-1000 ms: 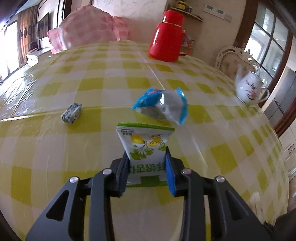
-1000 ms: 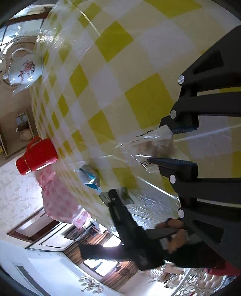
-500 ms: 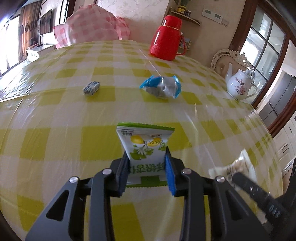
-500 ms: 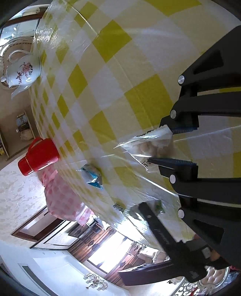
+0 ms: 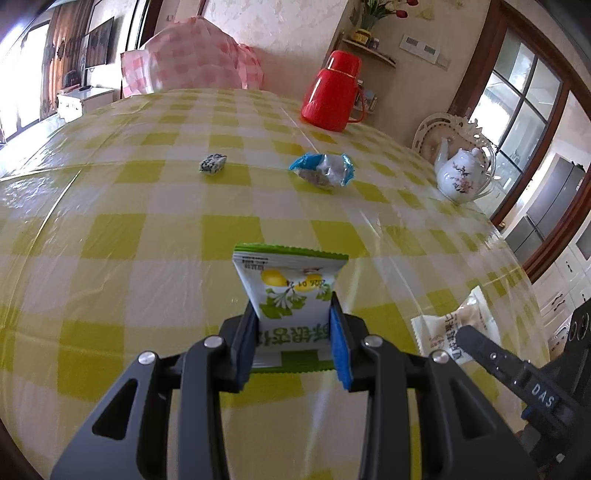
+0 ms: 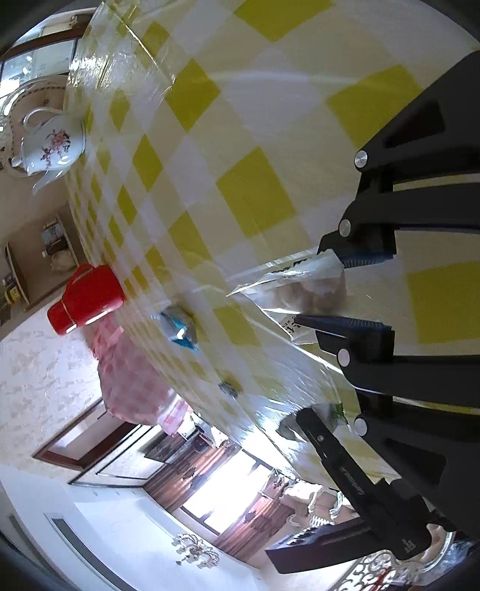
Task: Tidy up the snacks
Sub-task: 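Carry the green-white bag in the left tool while the right tool carries the bun package to the box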
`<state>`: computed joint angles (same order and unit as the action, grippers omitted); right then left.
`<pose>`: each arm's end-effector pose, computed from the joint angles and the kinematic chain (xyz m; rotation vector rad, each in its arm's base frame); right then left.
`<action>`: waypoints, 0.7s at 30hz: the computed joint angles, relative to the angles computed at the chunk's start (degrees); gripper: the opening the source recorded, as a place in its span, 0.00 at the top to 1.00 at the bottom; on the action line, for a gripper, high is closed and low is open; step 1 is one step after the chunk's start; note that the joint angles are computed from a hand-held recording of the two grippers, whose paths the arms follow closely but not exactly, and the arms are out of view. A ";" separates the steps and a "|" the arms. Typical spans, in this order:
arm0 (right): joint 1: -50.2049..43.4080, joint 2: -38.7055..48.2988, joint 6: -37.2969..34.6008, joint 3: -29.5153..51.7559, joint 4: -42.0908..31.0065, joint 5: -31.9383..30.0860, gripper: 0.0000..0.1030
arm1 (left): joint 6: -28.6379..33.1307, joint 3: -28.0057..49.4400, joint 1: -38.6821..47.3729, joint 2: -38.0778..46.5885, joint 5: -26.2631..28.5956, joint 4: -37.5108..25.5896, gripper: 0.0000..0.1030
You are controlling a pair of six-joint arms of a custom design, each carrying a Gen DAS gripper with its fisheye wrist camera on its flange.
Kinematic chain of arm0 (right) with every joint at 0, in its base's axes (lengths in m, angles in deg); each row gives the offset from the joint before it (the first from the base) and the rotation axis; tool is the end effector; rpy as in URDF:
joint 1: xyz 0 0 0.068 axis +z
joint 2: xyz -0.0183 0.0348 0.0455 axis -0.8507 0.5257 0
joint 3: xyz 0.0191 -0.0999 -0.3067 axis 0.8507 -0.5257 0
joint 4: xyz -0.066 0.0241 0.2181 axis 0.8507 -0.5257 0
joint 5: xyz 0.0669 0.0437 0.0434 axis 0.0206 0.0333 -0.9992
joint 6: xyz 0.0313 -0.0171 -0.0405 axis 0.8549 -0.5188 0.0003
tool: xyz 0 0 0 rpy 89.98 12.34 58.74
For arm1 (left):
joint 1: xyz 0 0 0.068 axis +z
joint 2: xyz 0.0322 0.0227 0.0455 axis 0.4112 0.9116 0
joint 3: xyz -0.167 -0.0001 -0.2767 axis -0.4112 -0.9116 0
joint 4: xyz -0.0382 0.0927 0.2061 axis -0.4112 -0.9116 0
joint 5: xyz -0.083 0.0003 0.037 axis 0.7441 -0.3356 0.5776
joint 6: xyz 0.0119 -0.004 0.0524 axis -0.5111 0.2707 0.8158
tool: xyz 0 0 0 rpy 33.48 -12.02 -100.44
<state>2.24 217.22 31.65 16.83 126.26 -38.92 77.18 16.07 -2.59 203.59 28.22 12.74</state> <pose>0.1384 0.1889 0.0112 1.0318 1.9753 0.2386 0.3358 -0.1876 0.0118 0.8756 2.2829 -0.7232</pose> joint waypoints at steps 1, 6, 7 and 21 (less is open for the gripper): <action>1.03 -0.94 1.04 1.47 -3.50 0.56 0.77 | 0.24 -1.29 0.30 -0.26 0.23 1.21 0.66; 4.76 -3.48 3.52 7.52 -15.11 2.55 0.77 | 1.35 -6.93 1.46 -0.90 0.65 7.32 0.66; 5.32 -3.57 3.77 8.59 -16.62 2.76 0.77 | 1.34 -7.90 1.87 -0.95 1.11 8.22 0.66; 16.40 -2.99 16.47 23.53 -38.60 6.64 0.77 | 10.16 -23.97 12.87 -2.99 6.70 19.22 0.65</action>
<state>18.63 214.22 48.12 40.36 87.66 -32.28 87.33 -7.90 10.28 200.61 34.92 31.96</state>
